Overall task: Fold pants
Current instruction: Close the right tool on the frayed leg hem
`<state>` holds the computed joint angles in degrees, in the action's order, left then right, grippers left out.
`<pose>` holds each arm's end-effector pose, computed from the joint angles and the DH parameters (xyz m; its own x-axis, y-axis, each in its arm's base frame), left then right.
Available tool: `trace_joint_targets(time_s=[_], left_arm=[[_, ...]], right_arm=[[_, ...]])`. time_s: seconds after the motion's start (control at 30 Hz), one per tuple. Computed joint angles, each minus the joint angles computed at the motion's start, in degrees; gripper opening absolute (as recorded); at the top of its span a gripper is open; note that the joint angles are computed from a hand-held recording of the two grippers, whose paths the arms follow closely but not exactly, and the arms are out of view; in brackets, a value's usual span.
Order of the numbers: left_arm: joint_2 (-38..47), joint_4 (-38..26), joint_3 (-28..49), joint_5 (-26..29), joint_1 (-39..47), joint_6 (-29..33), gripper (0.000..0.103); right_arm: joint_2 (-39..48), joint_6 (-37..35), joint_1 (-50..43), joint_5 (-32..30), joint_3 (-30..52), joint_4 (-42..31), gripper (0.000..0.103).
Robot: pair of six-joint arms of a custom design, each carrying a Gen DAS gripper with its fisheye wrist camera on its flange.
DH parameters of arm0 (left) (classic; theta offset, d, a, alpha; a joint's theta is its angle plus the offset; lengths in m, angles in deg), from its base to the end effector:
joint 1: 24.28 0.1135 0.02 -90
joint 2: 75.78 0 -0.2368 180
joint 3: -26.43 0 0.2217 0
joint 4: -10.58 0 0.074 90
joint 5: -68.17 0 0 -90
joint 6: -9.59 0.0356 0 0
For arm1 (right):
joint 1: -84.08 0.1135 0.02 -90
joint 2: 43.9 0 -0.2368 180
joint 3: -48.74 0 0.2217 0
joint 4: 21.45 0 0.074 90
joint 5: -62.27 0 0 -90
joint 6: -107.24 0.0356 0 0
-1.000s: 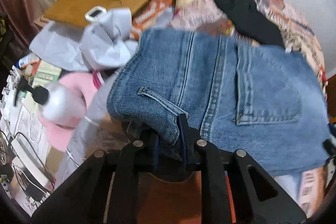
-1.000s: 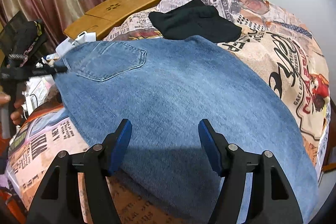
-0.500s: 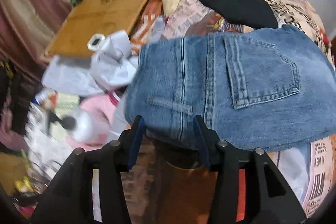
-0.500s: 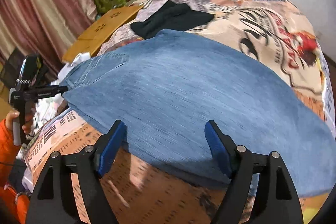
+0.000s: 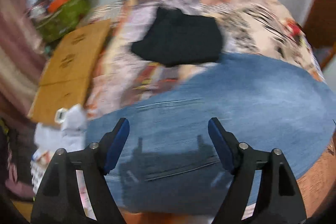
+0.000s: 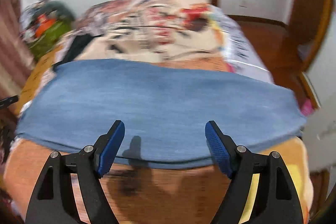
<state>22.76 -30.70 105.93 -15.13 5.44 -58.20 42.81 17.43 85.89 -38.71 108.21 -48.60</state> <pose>0.2790 0.1545 0.1803 -0.8657 -0.0619 -0.4967 -0.1242 0.9879 0.0933 0.2666 0.0152 0.1599 -0.8131 -0.0224 -0.5817 -0.1392 0.9778 0.1568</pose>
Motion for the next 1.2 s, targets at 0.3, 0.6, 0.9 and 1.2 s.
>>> trace_joint_targets(time_s=[0.3,0.6,0.9,1.2], left_arm=[[2.1,1.3,-0.3,-4.5,-18.1,-2.5,0.078],[6.5,0.1,4.8,-6.6,-28.2,-2.3,0.079],[14.0,-5.2,13.9,-5.9,-32.7,-3.6,0.086],[22.6,-12.8,25.8,-4.5,-36.4,-6.2,0.092]], right_arm=[[1.0,-3.0,-12.9,-3.5,-2.4,-1.0,0.076],[6.3,-1.8,-25.9,-13.3,1.7,-3.9,0.076],[15.8,6.0,-27.2,-17.3,6.1,2.0,0.076],[19.5,10.9,-27.7,-17.2,8.8,5.2,0.030]])
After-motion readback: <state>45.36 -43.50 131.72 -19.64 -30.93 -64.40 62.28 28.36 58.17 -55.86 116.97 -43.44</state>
